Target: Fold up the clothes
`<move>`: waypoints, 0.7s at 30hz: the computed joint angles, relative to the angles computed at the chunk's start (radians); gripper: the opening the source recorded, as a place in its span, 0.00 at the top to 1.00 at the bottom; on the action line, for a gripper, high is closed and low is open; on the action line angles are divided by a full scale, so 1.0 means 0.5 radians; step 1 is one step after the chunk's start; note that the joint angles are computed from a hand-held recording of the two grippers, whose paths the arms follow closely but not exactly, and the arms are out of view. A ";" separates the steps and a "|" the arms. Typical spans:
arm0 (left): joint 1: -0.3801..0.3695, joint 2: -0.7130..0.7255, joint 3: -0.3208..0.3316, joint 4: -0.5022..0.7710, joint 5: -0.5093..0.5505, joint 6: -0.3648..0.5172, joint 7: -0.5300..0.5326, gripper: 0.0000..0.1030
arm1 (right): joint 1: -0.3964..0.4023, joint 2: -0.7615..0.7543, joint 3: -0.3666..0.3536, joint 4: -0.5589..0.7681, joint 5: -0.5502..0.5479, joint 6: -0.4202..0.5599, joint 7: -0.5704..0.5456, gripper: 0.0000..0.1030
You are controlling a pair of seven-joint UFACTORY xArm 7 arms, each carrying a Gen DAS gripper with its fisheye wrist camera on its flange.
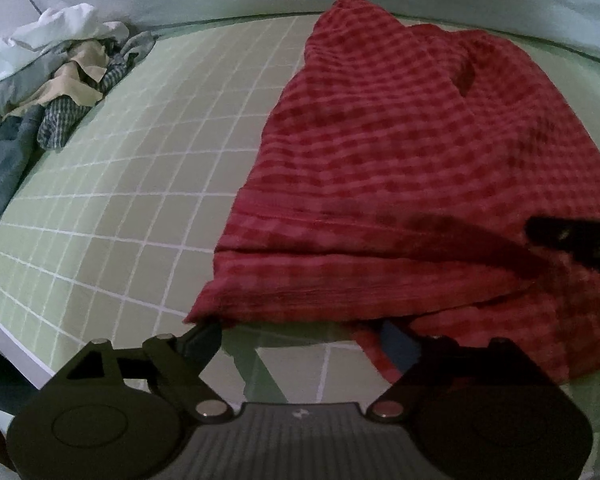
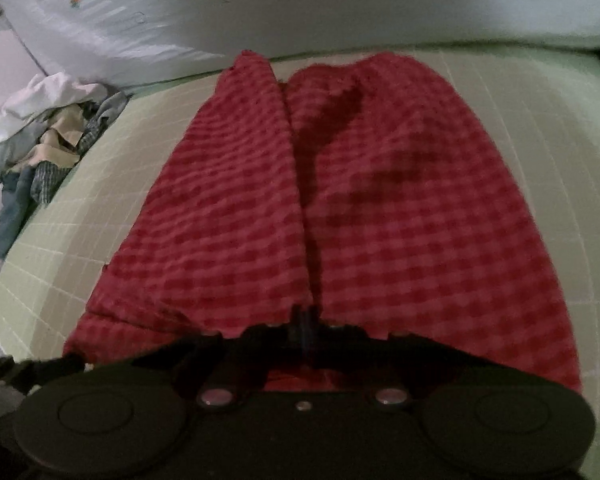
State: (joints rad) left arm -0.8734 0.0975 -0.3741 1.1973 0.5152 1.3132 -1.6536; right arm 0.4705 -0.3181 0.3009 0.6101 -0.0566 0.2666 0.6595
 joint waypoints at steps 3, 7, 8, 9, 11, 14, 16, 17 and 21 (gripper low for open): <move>-0.011 -0.004 -0.010 0.001 0.000 0.060 0.041 0.15 | -0.118 -0.176 0.081 -0.044 -0.115 0.035 0.141 1.00; -0.020 -0.031 -0.024 -0.022 -0.006 0.107 0.096 0.15 | -0.303 -0.549 0.169 -0.126 -0.263 0.221 0.328 1.00; -0.019 -0.041 -0.027 -0.033 -0.009 0.106 0.103 0.15 | -0.324 -0.626 0.169 -0.154 -0.273 0.291 0.355 1.00; -0.019 -0.050 -0.030 -0.043 -0.012 0.105 0.110 0.15 | -0.336 -0.695 0.164 -0.184 -0.274 0.368 0.375 1.00; -0.015 -0.069 -0.037 -0.063 -0.023 0.099 0.118 0.15 | -0.362 -0.827 0.151 -0.241 -0.279 0.525 0.412 1.00; -0.006 -0.078 -0.043 -0.071 -0.029 0.081 0.112 0.15 | -0.363 -0.930 0.117 -0.325 -0.256 0.719 0.436 1.00; 0.009 -0.100 -0.040 -0.091 -0.061 0.048 0.114 0.16 | -0.348 -0.940 0.088 -0.383 -0.225 0.819 0.441 1.00; 0.017 -0.113 -0.040 -0.101 -0.083 0.031 0.114 0.16 | -0.335 -0.947 0.073 -0.406 -0.211 0.846 0.439 0.99; 0.041 -0.179 -0.056 -0.134 -0.117 0.009 0.049 0.16 | -0.283 -0.985 0.037 -0.461 -0.175 0.881 0.417 0.95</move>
